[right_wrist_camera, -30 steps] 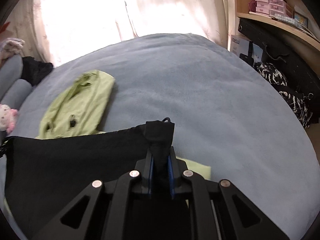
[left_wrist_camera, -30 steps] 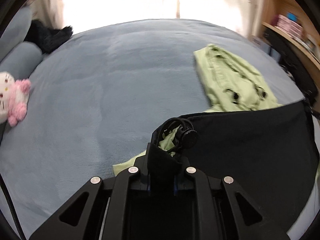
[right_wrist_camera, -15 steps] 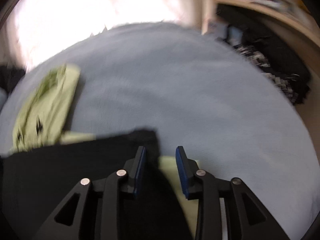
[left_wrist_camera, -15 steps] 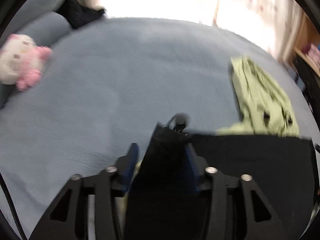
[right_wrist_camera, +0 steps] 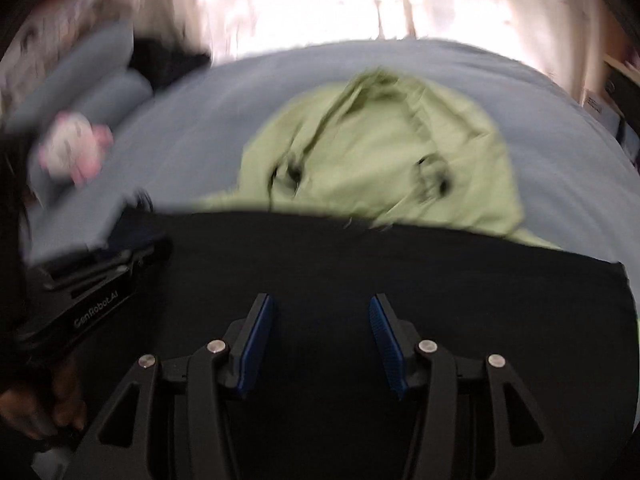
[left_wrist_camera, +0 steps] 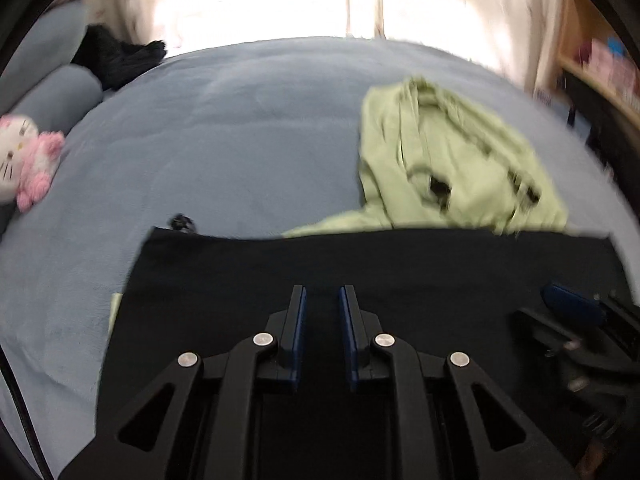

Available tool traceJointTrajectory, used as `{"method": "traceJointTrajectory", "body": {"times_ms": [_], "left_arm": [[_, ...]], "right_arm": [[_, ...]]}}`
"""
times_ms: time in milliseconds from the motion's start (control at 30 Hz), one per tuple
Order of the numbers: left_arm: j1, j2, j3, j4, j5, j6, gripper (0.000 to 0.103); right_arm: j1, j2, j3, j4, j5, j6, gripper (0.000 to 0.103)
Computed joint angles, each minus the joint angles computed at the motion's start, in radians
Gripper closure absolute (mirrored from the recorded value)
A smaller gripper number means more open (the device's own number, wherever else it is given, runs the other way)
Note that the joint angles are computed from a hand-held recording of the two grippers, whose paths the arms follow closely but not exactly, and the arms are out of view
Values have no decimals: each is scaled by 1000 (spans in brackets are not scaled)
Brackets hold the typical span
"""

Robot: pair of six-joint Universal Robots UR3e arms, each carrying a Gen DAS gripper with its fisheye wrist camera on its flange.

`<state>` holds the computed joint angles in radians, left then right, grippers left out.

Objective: Fold large clothes
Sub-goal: 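Lift the hem with both grippers and fold it toward the hood, then lower the hem onto the jacket and open both grippers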

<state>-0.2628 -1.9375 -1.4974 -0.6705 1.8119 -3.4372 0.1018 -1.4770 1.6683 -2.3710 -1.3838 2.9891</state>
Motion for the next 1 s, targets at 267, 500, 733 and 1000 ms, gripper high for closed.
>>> {"method": "traceJointTrajectory", "body": {"times_ms": [267,500,733,1000], "left_arm": [[188,65,-141,40,6,47,89],[162,69,-162,57,91,40,89],[34,349,-300,13,100,-67,78],[-293,531,-486,-124,147,-306,68]], "right_arm": [[-333,-20,92,-134,-102,13,53],[-680,-100,145,-53,-14,-46,41],[-738,-550,273,279,234,-208,39],[-669,-944,357,851,344,-460,39]]}}
